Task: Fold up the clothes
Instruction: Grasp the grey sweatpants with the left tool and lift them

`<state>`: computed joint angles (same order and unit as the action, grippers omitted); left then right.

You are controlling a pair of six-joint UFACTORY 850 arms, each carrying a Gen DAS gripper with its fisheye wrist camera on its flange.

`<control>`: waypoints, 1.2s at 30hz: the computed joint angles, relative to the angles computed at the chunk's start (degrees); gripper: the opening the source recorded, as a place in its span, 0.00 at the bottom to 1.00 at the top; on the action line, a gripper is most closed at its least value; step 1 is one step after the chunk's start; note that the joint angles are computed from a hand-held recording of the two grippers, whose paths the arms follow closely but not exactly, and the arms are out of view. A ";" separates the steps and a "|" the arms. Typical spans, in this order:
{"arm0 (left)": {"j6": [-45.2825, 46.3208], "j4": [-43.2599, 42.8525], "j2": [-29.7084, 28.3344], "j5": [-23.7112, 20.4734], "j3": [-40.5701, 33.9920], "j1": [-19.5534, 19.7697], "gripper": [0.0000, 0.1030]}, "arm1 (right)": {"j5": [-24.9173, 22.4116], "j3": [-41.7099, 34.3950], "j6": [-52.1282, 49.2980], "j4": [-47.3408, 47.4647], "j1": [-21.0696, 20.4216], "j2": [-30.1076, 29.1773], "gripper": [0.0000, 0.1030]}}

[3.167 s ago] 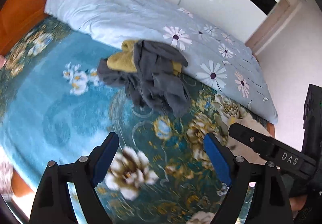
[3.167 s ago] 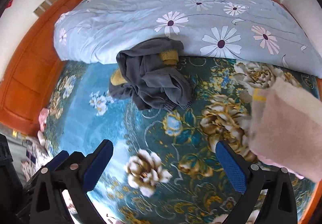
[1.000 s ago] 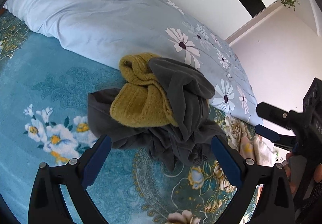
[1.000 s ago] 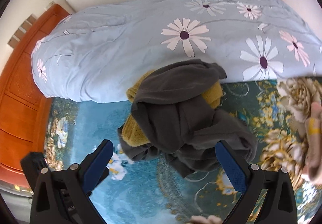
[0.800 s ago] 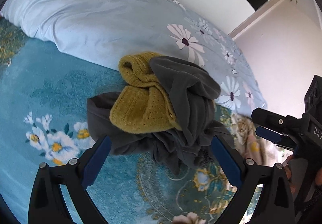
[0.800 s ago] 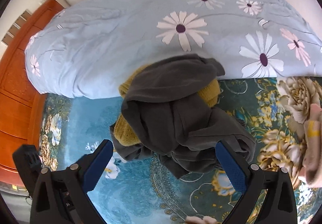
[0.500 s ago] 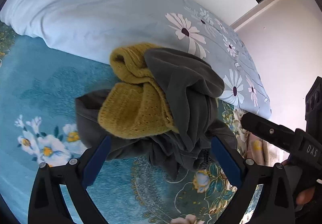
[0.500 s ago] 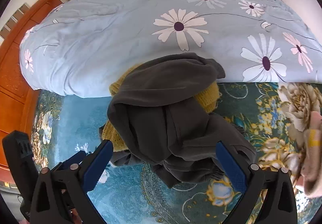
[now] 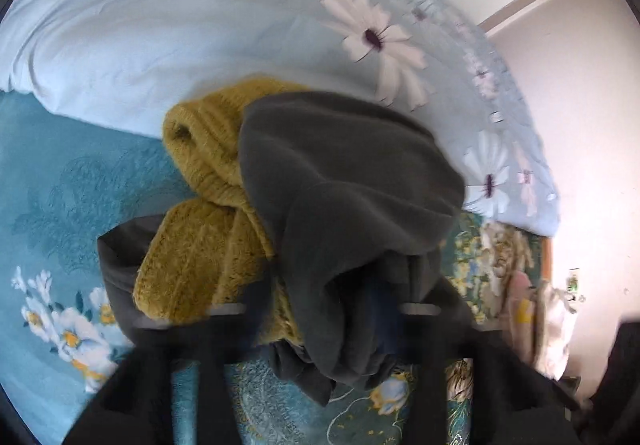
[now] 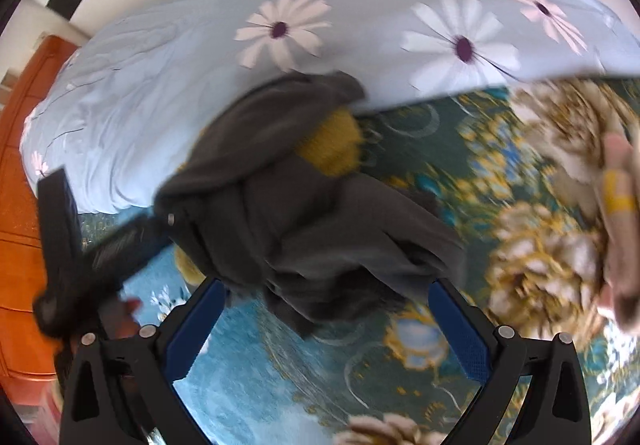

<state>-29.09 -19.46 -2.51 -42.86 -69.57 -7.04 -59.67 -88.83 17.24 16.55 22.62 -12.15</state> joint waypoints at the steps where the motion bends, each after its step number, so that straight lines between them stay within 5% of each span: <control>1: -0.85 0.08 -0.58 -1.16 -0.62 0.22 0.18 | -0.43 0.95 0.17 0.12 -0.51 0.89 1.00; 3: -1.56 -2.33 1.56 0.12 0.94 0.86 0.09 | -1.08 3.25 0.71 0.54 -1.26 3.22 1.00; 10: -11.47 0.92 15.72 2.36 8.22 -0.78 0.07 | -1.76 9.11 5.16 3.73 -3.03 10.26 1.00; 17: -23.21 15.19 28.86 -4.42 8.41 0.18 0.06 | -1.86 9.19 7.75 3.57 -1.42 15.08 1.00; 26: -13.42 24.19 19.70 -7.03 -16.31 -1.71 0.04 | -0.68 10.91 11.20 5.33 0.19 22.06 1.00; 36: -26.65 41.84 20.37 -11.03 -29.12 -16.06 0.04 | -0.17 12.93 6.70 9.84 -4.32 29.13 1.00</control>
<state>-55.74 22.38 17.86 -53.88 -98.69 -23.09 -59.83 -75.90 23.94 26.39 18.30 16.98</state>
